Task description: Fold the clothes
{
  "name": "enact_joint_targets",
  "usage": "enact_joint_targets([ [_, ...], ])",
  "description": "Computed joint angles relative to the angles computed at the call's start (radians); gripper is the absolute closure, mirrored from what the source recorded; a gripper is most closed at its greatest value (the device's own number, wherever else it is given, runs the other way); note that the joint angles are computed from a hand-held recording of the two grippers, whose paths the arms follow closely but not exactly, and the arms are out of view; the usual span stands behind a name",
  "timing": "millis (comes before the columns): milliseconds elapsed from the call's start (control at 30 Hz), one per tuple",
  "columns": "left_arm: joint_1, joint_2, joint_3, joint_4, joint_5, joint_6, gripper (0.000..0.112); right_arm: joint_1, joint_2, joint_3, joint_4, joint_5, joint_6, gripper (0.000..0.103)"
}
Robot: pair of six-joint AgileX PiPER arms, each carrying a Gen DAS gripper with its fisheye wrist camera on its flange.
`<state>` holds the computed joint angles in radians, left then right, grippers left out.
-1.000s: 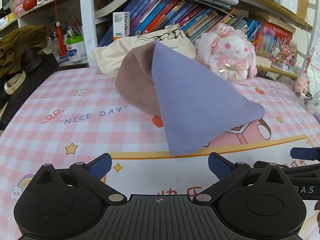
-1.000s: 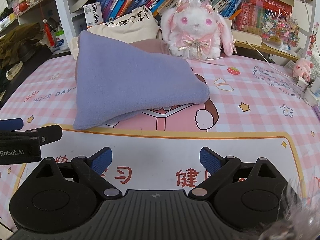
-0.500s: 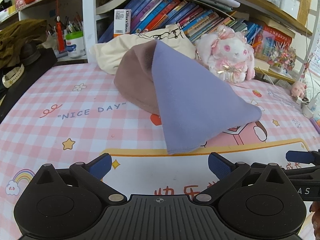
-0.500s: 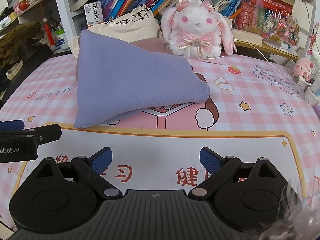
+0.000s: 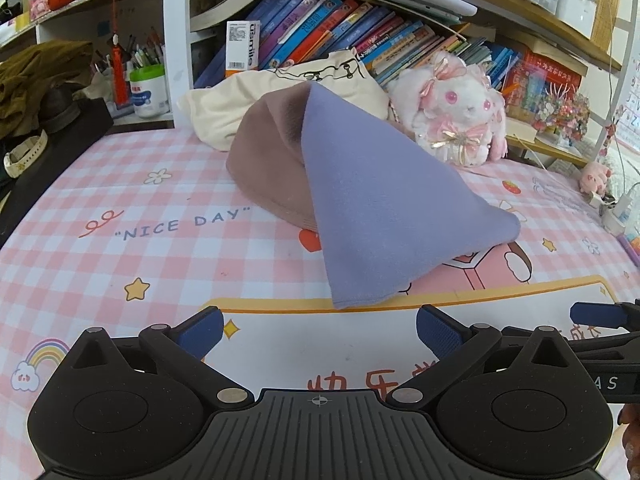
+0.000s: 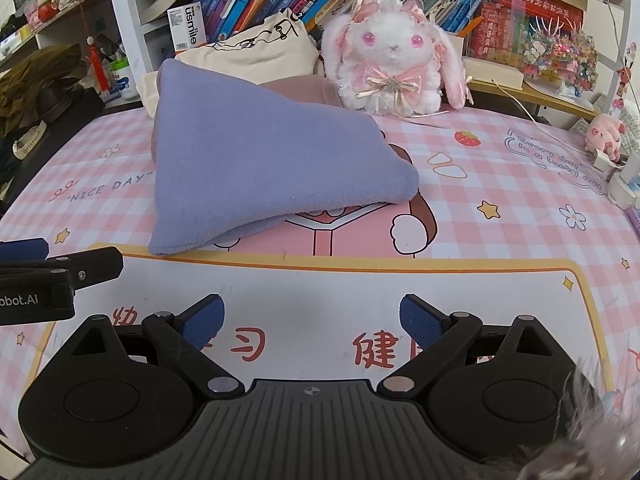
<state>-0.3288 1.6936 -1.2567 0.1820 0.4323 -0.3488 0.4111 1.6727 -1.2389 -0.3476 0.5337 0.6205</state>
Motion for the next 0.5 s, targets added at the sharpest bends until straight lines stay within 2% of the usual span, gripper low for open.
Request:
enact_joint_targets([
  [500, -0.012, 0.004, -0.008, 0.079, 0.013, -0.074, 0.009, -0.006, 0.007, -0.004, 0.018, 0.000, -0.014, 0.008],
])
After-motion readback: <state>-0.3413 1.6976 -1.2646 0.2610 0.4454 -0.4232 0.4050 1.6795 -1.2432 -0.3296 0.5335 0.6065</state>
